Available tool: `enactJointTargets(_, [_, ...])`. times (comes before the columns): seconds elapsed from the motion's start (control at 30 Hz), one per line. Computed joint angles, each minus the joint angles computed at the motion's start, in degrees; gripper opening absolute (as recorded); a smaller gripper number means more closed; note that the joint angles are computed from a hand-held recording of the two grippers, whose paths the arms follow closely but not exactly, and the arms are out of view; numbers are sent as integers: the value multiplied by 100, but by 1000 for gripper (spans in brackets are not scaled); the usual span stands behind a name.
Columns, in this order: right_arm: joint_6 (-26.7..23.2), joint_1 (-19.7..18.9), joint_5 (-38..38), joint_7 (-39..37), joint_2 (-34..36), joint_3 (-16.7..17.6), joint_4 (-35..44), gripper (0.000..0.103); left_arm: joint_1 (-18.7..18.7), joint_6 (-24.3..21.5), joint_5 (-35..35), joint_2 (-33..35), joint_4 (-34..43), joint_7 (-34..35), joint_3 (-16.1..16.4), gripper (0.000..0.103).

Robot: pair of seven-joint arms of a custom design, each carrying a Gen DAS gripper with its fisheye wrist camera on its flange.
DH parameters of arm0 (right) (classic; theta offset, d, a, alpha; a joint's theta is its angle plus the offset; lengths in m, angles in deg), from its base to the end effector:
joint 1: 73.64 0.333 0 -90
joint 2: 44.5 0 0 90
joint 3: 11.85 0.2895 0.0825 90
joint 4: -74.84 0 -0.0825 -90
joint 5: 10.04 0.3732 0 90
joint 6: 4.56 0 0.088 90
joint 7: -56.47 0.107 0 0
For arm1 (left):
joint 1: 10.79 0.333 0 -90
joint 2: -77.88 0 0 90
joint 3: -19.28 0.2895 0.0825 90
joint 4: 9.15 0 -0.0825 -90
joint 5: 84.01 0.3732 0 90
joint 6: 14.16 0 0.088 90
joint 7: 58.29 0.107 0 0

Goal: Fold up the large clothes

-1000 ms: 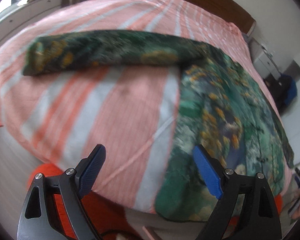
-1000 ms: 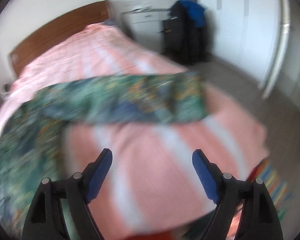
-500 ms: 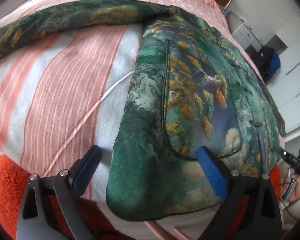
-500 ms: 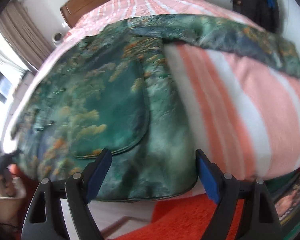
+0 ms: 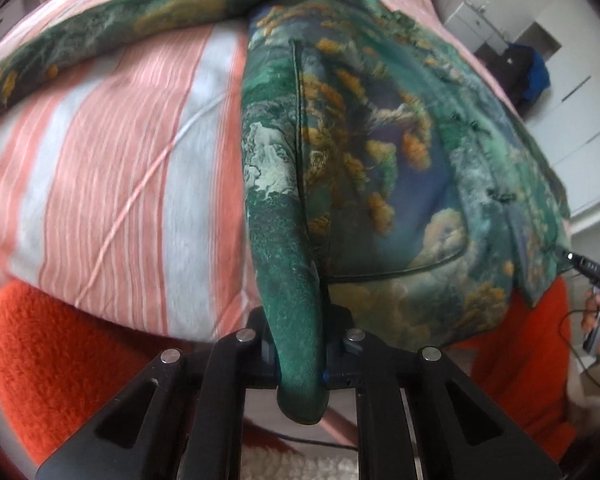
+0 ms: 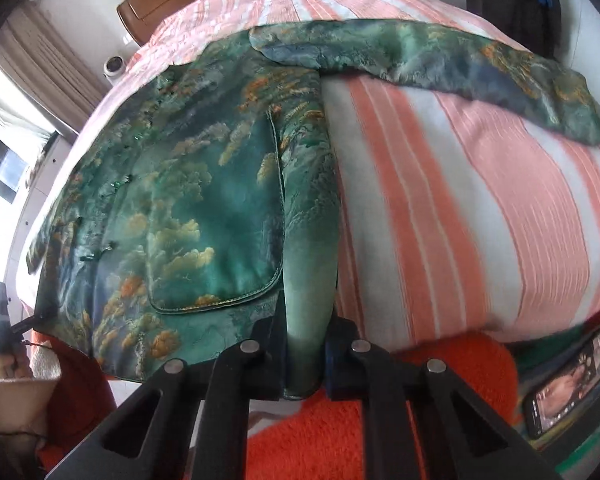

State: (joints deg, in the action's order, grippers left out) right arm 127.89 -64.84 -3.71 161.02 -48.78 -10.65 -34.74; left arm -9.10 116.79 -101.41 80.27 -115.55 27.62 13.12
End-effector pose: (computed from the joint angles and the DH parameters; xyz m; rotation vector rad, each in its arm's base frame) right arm 0.5605 0.1013 0.5540 -1.7648 2.0187 -0.2394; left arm 0.5943 -0.0525 0.5120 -2.2829 1.9651 -0.7151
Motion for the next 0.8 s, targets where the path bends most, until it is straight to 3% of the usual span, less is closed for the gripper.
enactJointTargets(0.07, [-12, 15, -303, 55, 156, 38, 91, 14, 2, -11, 64, 100, 109, -196, 3, 22])
enactJointTargets(0.13, [106, 42, -395, 232, 293, 40, 170, 31, 11, 78, 232, 18, 63, -383, 13, 37])
enactJointTargets(0.2, [245, 52, -579, 419, 251, 25, 111, 49, 18, 283, 345, -173, -121, -449, 31, 59])
enactJointTargets(0.3, [581, 16, -508, 528, 51, -17, -101, 55, 9, 843, 699, -531, -409, -746, 75, 78])
enactJointTargets(0.4, [1041, -155, -801, 908, -122, -64, -192, 63, 41, 1848, 1665, -758, -631, -1579, 41, 102])
enactJointTargets(0.47, [1286, -293, -979, 1161, -157, -98, -179, 67, 220, 2715, 2982, -762, -742, -2803, -60, 102])
enactJointTargets(0.53, [1659, -432, -958, 1308, -29, -180, -59, 69, 346, 2993, 4242, -461, -403, -3894, -129, 102])
enactJointTargets(0.6, [1937, -585, -914, 1615, 243, -289, 161, 70, 241, 3046, 4181, -119, -11, -3583, -43, 102])
enactJointTargets(0.7, [2355, -754, -246, 2054, 596, -479, 265, 70, 59, 2726, 3974, 252, 463, -3290, -2, 102])
enactJointTargets(0.8, [2913, -900, 242, 2766, 851, -650, 136, 70, -58, 2611, 3771, 288, 421, -3167, -13, 102])
